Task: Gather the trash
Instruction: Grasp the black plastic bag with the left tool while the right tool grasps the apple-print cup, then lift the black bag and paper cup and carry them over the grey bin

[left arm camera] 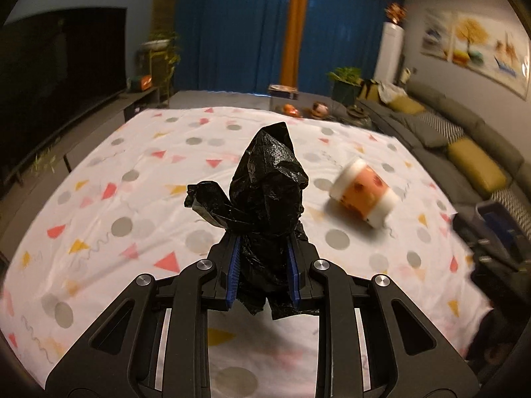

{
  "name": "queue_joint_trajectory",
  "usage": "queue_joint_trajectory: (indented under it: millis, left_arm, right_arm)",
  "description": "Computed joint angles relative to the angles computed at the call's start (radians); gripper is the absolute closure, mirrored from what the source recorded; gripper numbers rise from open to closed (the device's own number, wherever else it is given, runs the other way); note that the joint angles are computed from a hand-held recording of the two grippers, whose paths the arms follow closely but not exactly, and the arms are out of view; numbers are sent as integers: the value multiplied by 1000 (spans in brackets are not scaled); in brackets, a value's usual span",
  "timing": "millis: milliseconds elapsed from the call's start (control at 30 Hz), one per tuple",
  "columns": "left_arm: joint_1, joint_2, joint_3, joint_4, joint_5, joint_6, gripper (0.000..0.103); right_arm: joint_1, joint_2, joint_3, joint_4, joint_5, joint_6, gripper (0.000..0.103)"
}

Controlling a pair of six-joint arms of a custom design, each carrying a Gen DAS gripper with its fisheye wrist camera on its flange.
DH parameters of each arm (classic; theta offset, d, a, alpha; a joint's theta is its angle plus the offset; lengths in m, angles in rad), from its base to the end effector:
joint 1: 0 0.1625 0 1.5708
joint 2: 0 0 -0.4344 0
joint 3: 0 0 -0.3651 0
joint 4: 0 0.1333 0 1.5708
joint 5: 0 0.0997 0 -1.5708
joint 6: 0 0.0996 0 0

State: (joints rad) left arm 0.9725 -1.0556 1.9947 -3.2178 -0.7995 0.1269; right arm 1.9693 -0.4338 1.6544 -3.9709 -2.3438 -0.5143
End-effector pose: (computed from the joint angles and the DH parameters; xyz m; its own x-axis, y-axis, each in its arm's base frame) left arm -0.1433 -0.5701 0.2564 -0.7868 0.1085 -0.6076 0.5318 0.6190 -0.5780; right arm 0.3006 -0.5498 0.0671 -0.7197 0.1032 0.6866 -0.5766 0.4621 -0.6738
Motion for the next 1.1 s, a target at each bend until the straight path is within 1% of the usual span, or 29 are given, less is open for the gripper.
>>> queue_joint_trajectory:
  millis: [100, 267, 333, 400, 467, 500, 567, 633, 700, 800, 1100]
  left_arm:
    - [21, -15, -6, 24, -41, -38, 80]
    - [34, -17, -10, 26, -65, -57, 80]
    - [36, -22, -7, 23, -72, -61, 80]
    - [41, -23, -7, 18, -78, -65, 80]
    - [43, -23, -10, 24, -81, -72, 80]
    - [45, -24, -12, 27, -83, -74, 80]
    - [46, -24, -13, 31, -85, -77, 79]
    - [46, -23, -13, 35, -86, -79, 79]
    - [47, -22, -14, 40, -88, -78, 79]
    - [49, -19, -14, 40, -91, -75, 79]
    - [49, -8, -15, 32, -93, -63, 79]
  right_arm:
    - [-22, 33, -86, 110, 20, -17, 14]
    - [-52, 57, -194, 310, 60, 26, 14]
    - [-58, 61, -217, 357, 82, 35, 14]
    - [-61, 67, -243, 403, 84, 37, 14]
    - [-73, 55, -255, 506, 103, 92, 14]
    - [-76, 54, -262, 532, 108, 106, 15]
    - [-82, 49, -269, 575, 126, 126, 20]
    - [-84, 45, -273, 609, 132, 139, 31]
    - [-84, 44, -272, 615, 133, 141, 37]
    - [-81, 41, -261, 602, 131, 139, 42]
    - [-65, 8, -155, 446, 127, 140, 44]
